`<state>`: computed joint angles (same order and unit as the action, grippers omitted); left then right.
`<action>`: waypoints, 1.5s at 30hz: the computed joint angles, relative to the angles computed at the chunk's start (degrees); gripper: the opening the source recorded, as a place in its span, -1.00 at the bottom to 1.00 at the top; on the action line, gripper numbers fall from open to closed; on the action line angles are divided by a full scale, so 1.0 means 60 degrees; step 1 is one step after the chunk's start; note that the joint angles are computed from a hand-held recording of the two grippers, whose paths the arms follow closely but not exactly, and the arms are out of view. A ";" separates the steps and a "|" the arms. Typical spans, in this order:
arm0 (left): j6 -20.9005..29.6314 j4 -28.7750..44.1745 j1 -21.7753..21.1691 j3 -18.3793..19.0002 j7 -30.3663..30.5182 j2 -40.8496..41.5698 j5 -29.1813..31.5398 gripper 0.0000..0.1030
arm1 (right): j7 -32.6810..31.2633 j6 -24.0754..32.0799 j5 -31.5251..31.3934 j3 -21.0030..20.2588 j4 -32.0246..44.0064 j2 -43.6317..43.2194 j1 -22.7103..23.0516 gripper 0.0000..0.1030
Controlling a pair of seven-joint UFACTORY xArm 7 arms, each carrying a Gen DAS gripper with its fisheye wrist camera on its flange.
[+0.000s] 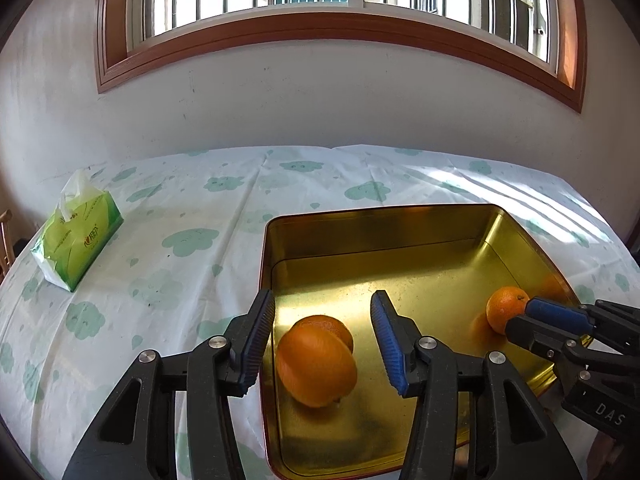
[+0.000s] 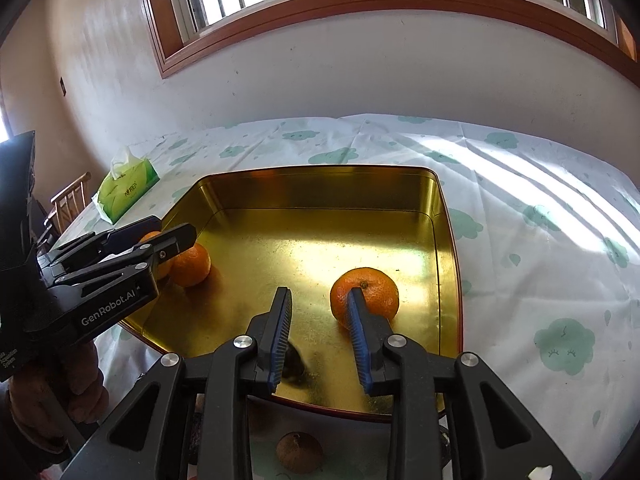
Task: Organize fruits
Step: 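Grasp the red tomato with the right gripper while the left gripper moves toward the dates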
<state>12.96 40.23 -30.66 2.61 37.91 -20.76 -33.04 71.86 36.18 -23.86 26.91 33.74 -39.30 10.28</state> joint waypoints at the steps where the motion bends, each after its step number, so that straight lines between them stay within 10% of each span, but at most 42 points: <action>1: -0.0165 -0.0068 -0.0035 -0.0031 0.0067 -0.0054 -0.0007 0.20 | 0.0052 -0.0026 -0.0033 0.0018 -0.0021 -0.0074 -0.0018 -0.29; 13: -0.0612 -0.0520 -0.0686 0.0816 -0.0023 -0.0880 0.0270 0.42 | -0.0250 0.0217 0.0848 0.0146 -0.0297 -0.1519 0.1113 -0.28; 23: 0.1444 -0.1559 0.0316 0.1294 0.0020 -0.2767 0.0553 0.42 | -0.0614 0.0772 0.1953 0.0746 0.0063 -0.0292 0.2424 -0.28; 32: 0.3710 -0.2055 0.0490 0.2013 0.2014 -0.4094 0.0402 0.42 | -0.0211 0.1527 0.1207 0.0919 0.0394 0.0445 0.2463 -0.49; 45: 0.3639 -0.1737 0.0977 0.0187 0.1608 -0.2818 -0.0338 0.31 | 0.0802 0.2590 0.1758 0.0625 -0.0946 -0.2093 0.2907 -0.47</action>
<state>34.80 29.81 -24.80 3.73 47.55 -37.67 -35.07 76.67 51.72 -13.31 30.66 28.07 -51.86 27.73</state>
